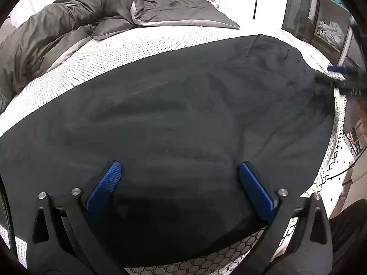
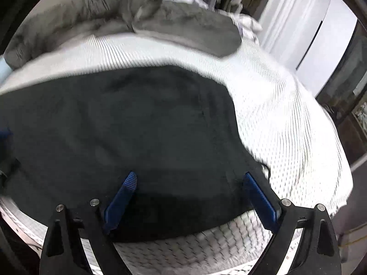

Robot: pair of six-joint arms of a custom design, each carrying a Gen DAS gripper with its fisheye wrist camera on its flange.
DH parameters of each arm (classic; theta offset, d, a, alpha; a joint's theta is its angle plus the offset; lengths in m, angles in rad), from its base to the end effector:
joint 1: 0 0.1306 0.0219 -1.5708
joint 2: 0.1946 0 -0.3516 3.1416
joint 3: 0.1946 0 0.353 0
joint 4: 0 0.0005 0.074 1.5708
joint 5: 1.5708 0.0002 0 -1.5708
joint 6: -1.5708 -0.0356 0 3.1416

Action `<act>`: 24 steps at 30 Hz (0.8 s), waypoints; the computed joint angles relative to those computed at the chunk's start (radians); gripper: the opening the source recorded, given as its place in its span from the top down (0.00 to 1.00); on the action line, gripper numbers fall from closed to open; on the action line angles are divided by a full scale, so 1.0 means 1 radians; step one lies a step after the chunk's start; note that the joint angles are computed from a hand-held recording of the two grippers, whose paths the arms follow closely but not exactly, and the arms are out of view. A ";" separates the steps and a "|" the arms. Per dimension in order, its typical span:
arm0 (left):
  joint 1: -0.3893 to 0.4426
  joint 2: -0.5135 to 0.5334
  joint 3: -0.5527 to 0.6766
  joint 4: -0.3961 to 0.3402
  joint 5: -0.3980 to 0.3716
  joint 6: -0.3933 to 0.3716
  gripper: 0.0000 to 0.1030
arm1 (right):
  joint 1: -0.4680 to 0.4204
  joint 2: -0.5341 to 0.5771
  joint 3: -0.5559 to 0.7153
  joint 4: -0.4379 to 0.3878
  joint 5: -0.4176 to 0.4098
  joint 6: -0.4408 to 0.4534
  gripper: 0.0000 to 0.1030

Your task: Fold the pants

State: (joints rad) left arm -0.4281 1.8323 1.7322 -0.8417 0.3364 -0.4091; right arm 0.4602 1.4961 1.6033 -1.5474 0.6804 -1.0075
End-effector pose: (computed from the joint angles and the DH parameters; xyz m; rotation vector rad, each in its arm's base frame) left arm 0.5327 -0.2566 0.3239 1.1353 2.2141 -0.4295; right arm 0.3936 0.1696 0.4166 0.7421 2.4265 -0.5557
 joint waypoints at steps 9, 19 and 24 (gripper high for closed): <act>0.008 0.005 0.007 -0.012 0.020 -0.022 0.01 | -0.177 0.166 0.169 0.202 -0.122 0.288 0.07; 0.024 0.010 0.019 -0.040 0.048 -0.053 0.01 | -0.306 0.308 0.299 -0.026 -0.049 0.225 0.07; 0.016 0.008 0.024 -0.047 0.026 -0.040 0.01 | -0.265 0.266 0.364 -0.028 -0.024 0.266 0.07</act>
